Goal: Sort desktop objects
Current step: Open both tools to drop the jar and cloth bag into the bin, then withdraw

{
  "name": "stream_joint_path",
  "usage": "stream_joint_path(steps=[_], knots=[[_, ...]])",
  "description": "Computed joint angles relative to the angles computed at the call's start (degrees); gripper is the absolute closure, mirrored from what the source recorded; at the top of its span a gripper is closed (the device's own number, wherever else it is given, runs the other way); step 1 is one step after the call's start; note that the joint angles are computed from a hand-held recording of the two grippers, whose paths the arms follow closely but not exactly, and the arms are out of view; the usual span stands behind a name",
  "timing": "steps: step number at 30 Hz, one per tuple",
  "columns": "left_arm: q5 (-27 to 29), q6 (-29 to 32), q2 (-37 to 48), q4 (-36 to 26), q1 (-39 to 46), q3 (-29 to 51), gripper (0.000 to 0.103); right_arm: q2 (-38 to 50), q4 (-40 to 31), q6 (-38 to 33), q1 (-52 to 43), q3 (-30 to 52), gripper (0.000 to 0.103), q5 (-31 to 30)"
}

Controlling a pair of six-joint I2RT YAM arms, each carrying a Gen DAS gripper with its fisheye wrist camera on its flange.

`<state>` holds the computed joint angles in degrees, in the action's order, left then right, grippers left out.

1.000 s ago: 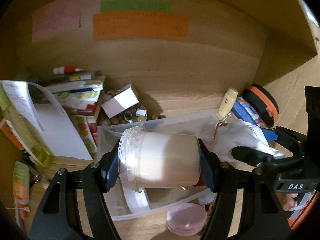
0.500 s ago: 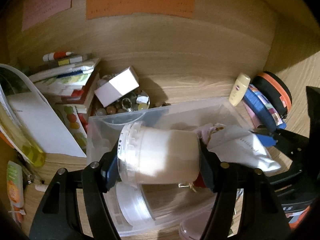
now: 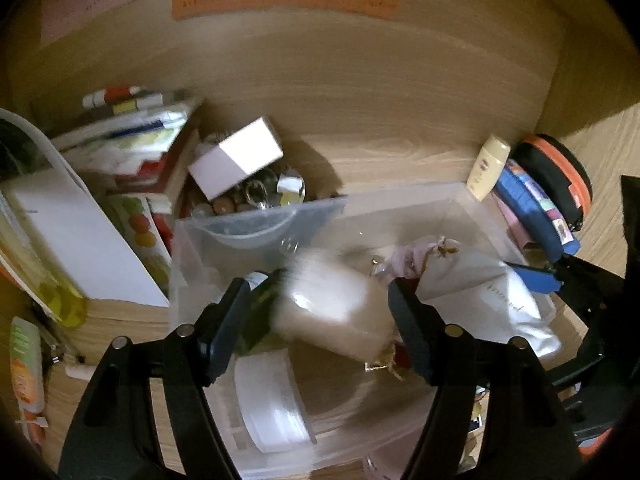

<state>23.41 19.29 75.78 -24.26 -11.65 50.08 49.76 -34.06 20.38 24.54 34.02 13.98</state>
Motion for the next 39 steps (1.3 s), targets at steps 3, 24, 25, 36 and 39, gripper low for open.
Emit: stream_joint_path(steps=[3,24,25,36,39], knots=[[1.4,0.1,-1.5,0.1,0.9,-0.4,0.032,-0.5,-1.6,0.3,0.2,0.7,0.021,0.1],[5.6,6.4,-16.0,-7.9,7.8,-5.5,0.019,-12.3,-22.6,18.2,17.6,5.0,0.018,16.6],[6.1,7.2,-16.8,-8.9,8.5,-5.8,0.019,-12.8,-23.8,19.6,18.7,5.1,0.018,17.4],[8.6,13.2,-22.9,-17.1,12.5,-10.2,0.016,-15.9,-34.0,35.6,31.0,2.9,0.017,22.4],[8.1,13.8,-24.1,-17.8,12.3,-12.1,0.016,-16.9,-35.0,37.8,32.1,1.2,0.017,21.9]])
